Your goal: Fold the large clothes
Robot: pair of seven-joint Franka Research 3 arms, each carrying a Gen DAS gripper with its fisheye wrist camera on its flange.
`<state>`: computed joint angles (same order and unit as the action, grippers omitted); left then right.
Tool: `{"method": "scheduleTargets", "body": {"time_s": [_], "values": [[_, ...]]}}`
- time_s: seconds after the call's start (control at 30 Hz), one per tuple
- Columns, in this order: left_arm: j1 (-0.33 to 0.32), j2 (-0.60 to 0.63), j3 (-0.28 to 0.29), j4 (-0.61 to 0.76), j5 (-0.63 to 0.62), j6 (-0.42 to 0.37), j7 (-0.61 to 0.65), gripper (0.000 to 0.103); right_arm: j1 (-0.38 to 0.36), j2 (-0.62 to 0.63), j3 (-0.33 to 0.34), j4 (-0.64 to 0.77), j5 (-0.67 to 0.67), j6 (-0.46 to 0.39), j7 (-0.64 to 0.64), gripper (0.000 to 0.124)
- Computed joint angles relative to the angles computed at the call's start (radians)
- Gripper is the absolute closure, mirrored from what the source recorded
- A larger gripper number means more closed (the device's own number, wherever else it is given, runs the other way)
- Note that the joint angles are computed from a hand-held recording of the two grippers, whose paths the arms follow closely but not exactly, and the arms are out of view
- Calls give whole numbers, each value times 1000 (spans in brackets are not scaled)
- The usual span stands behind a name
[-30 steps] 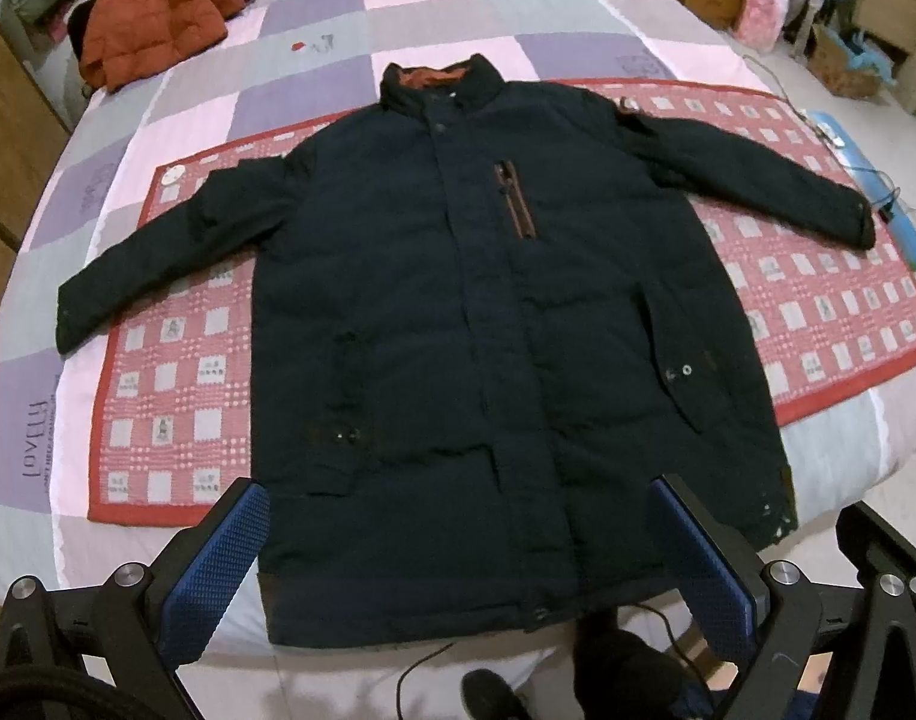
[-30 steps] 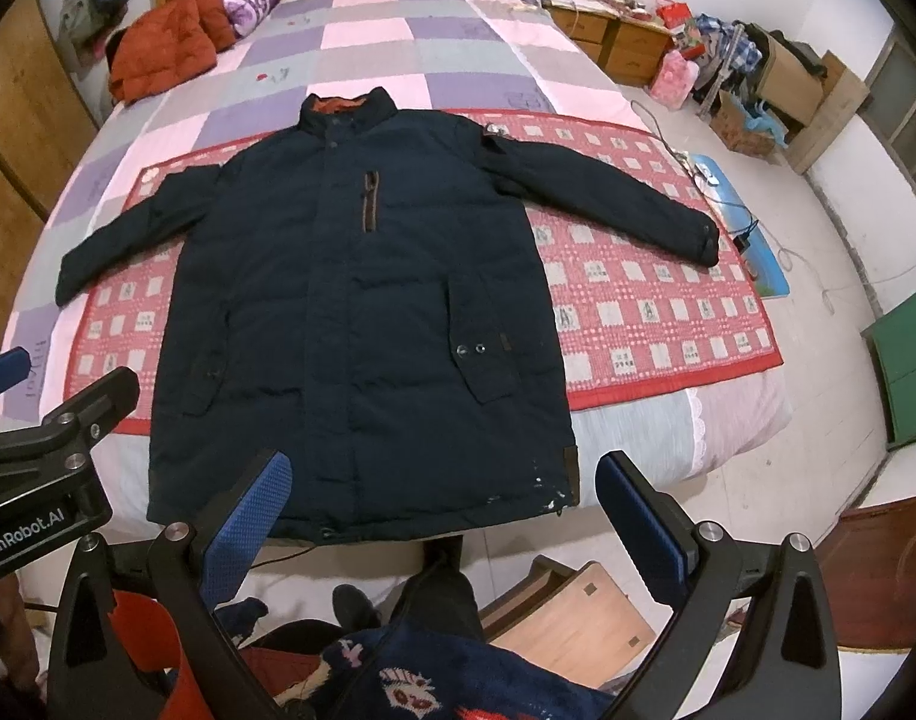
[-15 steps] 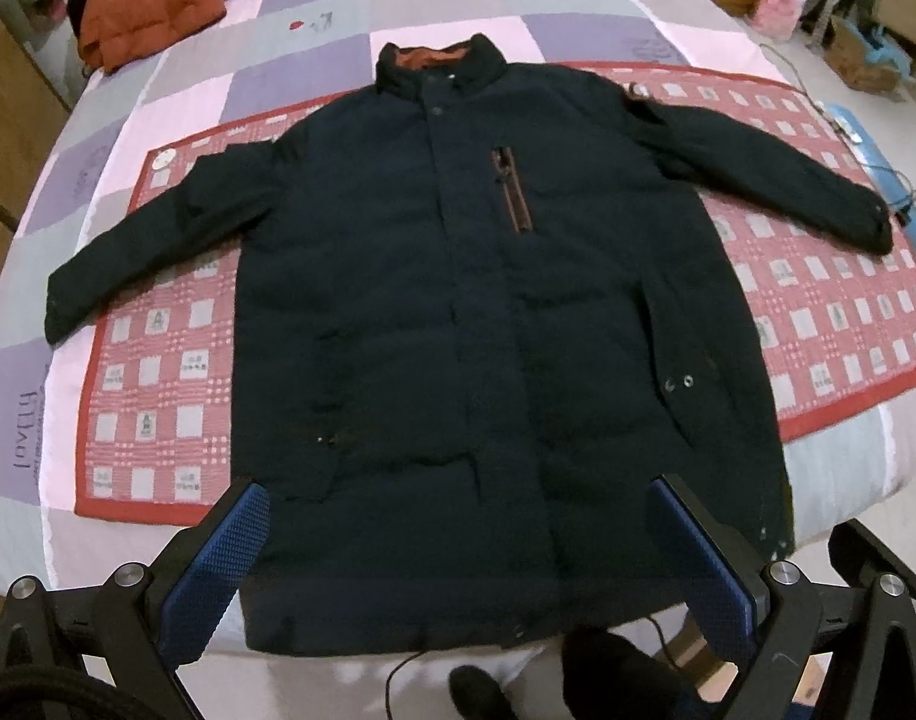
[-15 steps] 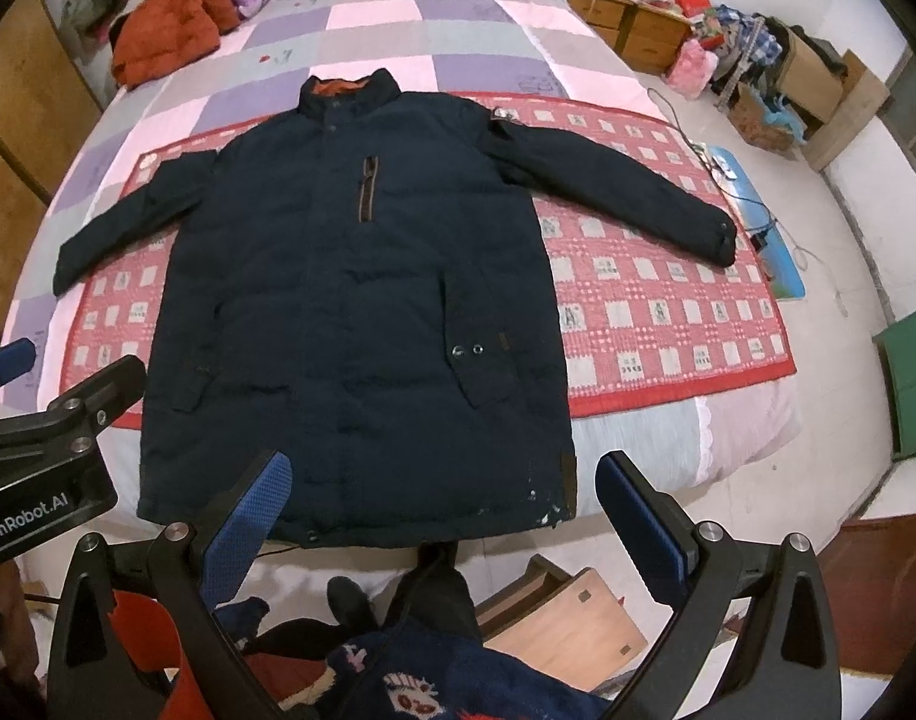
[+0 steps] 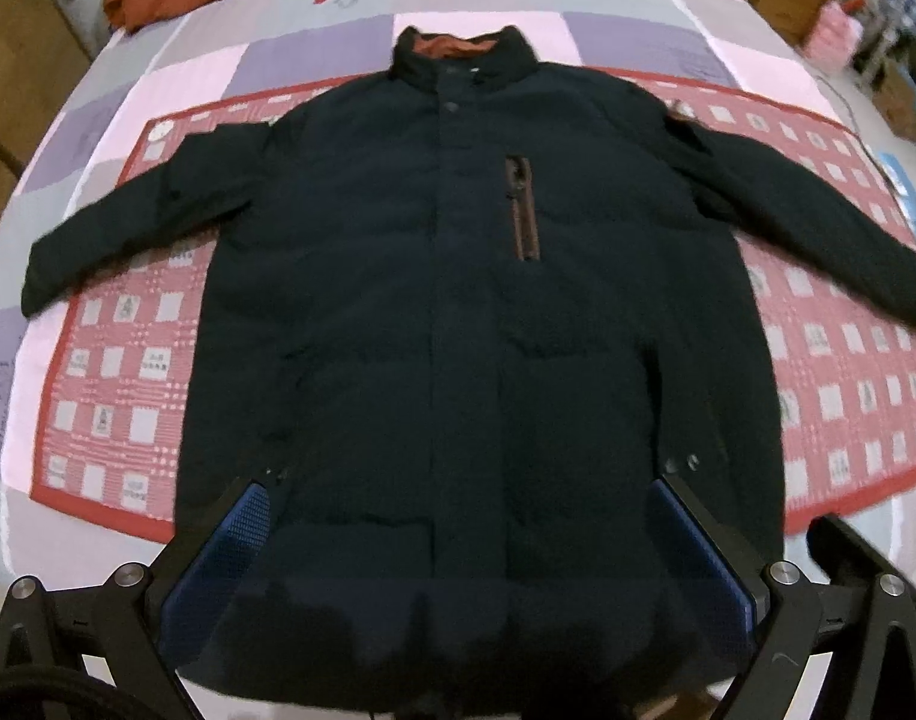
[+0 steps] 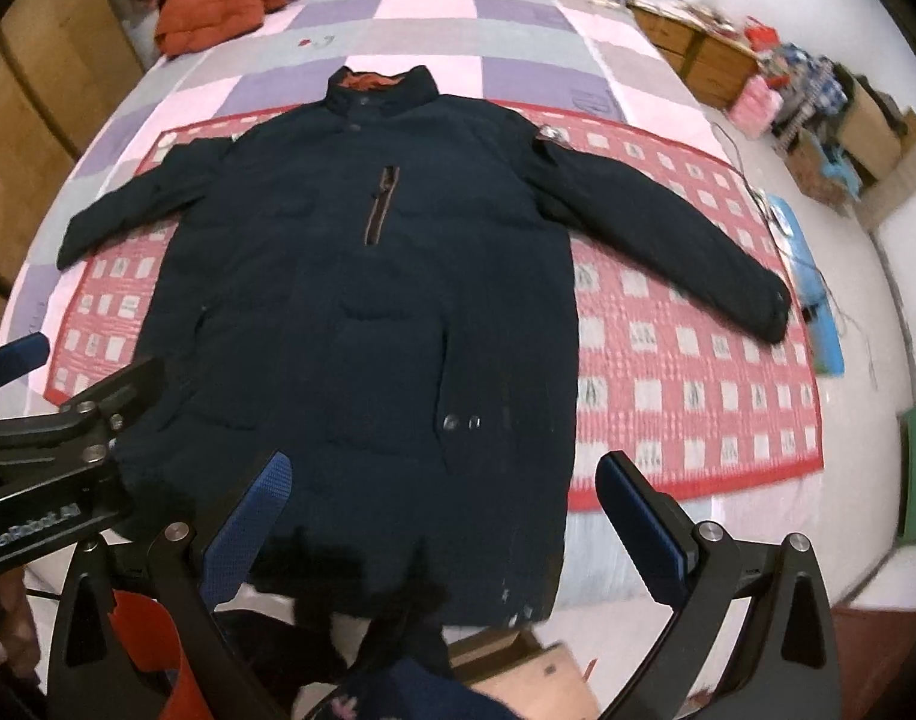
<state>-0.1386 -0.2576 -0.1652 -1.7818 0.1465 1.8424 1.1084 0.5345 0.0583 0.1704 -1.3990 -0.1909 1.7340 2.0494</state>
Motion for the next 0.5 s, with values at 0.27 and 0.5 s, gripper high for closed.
{"method": "scheduleTargets", "body": {"time_s": [0.27,0.5], "values": [[67,75,44,-109,72,207,7,0,-25,114,-48,-52,-34,243,-45,21],[140,282,75,-126,170,485,62,0,5,322,-107,-1,-138,391,-12,21]]}}
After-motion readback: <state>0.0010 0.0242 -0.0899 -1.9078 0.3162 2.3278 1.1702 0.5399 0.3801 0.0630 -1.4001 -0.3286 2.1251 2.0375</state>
